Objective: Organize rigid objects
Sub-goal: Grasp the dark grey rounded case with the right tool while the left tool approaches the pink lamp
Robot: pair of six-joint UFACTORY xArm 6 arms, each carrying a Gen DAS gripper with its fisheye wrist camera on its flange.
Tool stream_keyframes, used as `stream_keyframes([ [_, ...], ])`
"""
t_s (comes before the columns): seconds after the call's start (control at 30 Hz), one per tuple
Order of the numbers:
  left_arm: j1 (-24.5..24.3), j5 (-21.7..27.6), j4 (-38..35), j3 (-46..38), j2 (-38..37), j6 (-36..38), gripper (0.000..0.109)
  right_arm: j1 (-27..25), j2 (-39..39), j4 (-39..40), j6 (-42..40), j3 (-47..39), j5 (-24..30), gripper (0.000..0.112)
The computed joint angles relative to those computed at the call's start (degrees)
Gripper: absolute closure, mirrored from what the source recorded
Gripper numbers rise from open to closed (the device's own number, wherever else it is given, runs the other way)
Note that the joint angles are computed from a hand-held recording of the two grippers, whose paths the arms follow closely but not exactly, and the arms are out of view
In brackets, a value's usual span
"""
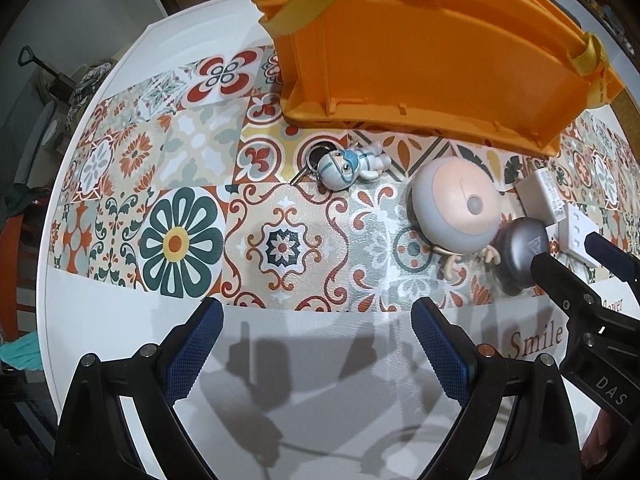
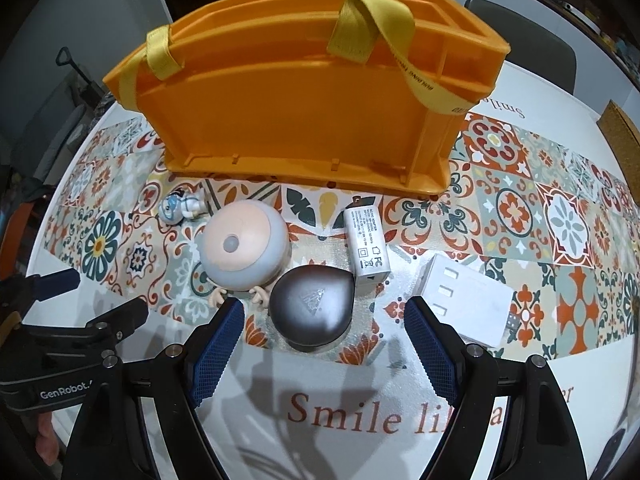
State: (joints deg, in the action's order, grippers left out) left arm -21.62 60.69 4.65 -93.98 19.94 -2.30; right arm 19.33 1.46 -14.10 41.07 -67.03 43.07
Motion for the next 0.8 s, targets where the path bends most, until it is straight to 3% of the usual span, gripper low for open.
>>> stream_keyframes([
  [0.8, 0.06, 1.53, -0.57, -5.16, 5.05, 1.45, 0.012, -1.62, 5.55, 2.65, -0.93, -2.08, -1.22, 0.031],
])
